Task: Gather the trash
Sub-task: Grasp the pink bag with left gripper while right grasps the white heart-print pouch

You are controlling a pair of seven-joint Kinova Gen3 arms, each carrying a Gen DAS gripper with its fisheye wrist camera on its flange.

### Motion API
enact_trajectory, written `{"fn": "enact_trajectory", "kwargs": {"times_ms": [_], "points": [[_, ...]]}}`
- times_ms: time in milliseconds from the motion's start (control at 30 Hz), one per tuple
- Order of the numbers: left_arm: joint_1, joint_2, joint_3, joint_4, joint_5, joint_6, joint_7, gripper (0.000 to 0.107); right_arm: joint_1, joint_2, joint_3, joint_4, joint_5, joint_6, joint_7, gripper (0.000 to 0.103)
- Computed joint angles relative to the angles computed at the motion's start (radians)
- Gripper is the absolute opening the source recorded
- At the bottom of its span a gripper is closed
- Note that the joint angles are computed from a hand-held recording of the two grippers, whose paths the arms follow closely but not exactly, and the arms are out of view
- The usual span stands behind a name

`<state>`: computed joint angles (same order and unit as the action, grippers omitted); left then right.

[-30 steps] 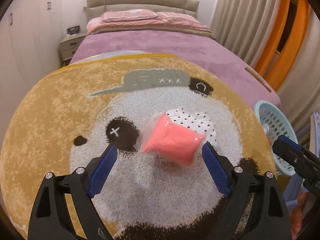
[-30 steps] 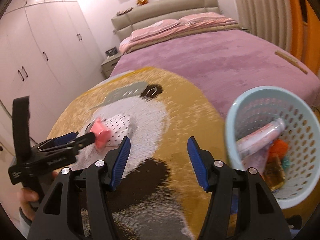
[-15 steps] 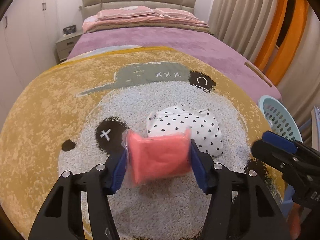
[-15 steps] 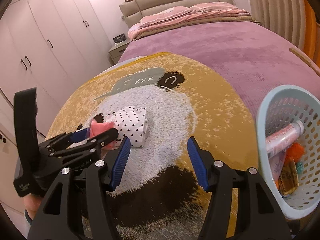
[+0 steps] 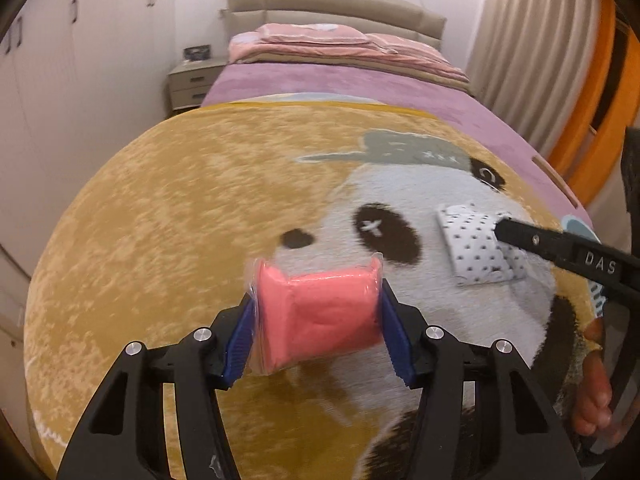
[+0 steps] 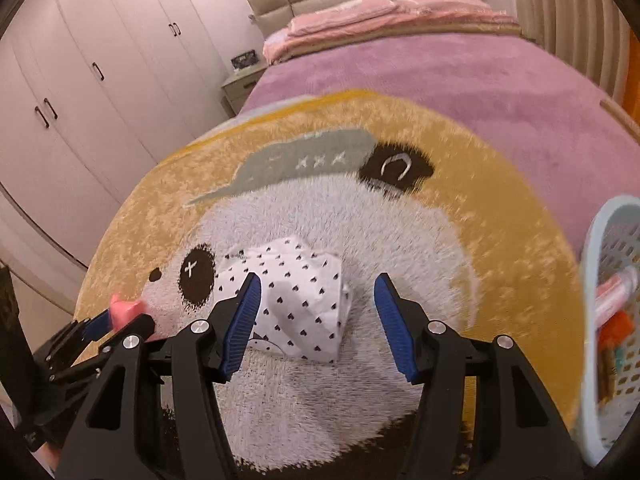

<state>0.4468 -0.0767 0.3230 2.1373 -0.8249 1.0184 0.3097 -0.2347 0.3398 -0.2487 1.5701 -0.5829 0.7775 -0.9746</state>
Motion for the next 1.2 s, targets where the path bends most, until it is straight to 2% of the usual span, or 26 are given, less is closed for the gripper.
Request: {"fn": "enact_trajectory", "kwargs": {"times_ms": [67, 133, 200, 267, 333, 433, 533, 667, 767, 900, 1000, 1067, 1100, 1200], "points": [[-0.001, -0.015, 0.005, 0.021, -0.011, 0.002, 0.038, 0.055, 0.007, -0.013, -0.016, 0.017, -0.009, 0.013, 0.043, 0.047], [-0.008, -0.041, 0.013, 0.048, -0.030, -0.013, 0.091, 0.055, 0.006, -0.013, -0.015, 0.019, -0.033, 0.070, 0.084, 0.047], [-0.015, -0.053, 0.030, 0.063, -0.053, -0.010, 0.135, 0.055, 0.059, -0.010, -0.063, 0.026, -0.076, 0.147, 0.157, 0.047], [-0.024, -0.072, 0.036, 0.082, -0.060, -0.026, 0.164, 0.055, 0.069, -0.030, -0.058, 0.042, -0.096, 0.171, 0.206, 0.047], [-0.041, -0.095, 0.036, 0.104, -0.058, -0.057, 0.184, 0.055, 0.033, -0.065, -0.011, 0.070, -0.105, 0.130, 0.230, 0.050], [-0.073, -0.112, 0.045, 0.117, -0.052, -0.089, 0.194, 0.055, -0.006, -0.090, 0.017, 0.094, -0.102, 0.044, 0.222, 0.074], [-0.090, -0.102, 0.064, 0.112, -0.055, -0.088, 0.184, 0.055, -0.031, -0.063, 0.007, 0.061, -0.078, 0.032, 0.206, 0.076], [-0.080, -0.069, 0.077, 0.088, -0.059, -0.047, 0.164, 0.055, -0.095, -0.026, 0.007, 0.030, 0.007, 0.003, 0.133, 0.076], [-0.061, -0.063, 0.069, 0.086, -0.067, -0.038, 0.164, 0.056, -0.128, -0.041, 0.001, 0.054, 0.069, -0.065, 0.087, 0.076], [-0.051, -0.055, 0.057, 0.080, -0.063, -0.035, 0.152, 0.056, -0.150, -0.047, -0.001, 0.067, 0.134, -0.094, 0.048, 0.075], [-0.036, -0.036, 0.058, 0.067, -0.069, -0.006, 0.153, 0.056, -0.155, -0.059, -0.014, 0.086, 0.161, -0.115, 0.058, 0.061], [-0.022, -0.023, 0.055, 0.058, -0.072, 0.014, 0.151, 0.056, -0.144, -0.062, -0.028, 0.092, 0.144, -0.114, 0.099, 0.043], [-0.015, -0.015, 0.053, 0.052, -0.073, 0.026, 0.148, 0.056, -0.114, -0.058, -0.054, 0.090, 0.120, -0.096, 0.140, 0.038], [0.007, 0.000, 0.043, 0.041, -0.074, 0.050, 0.148, 0.056, -0.108, -0.068, -0.058, 0.107, 0.087, -0.100, 0.193, 0.027]]}}
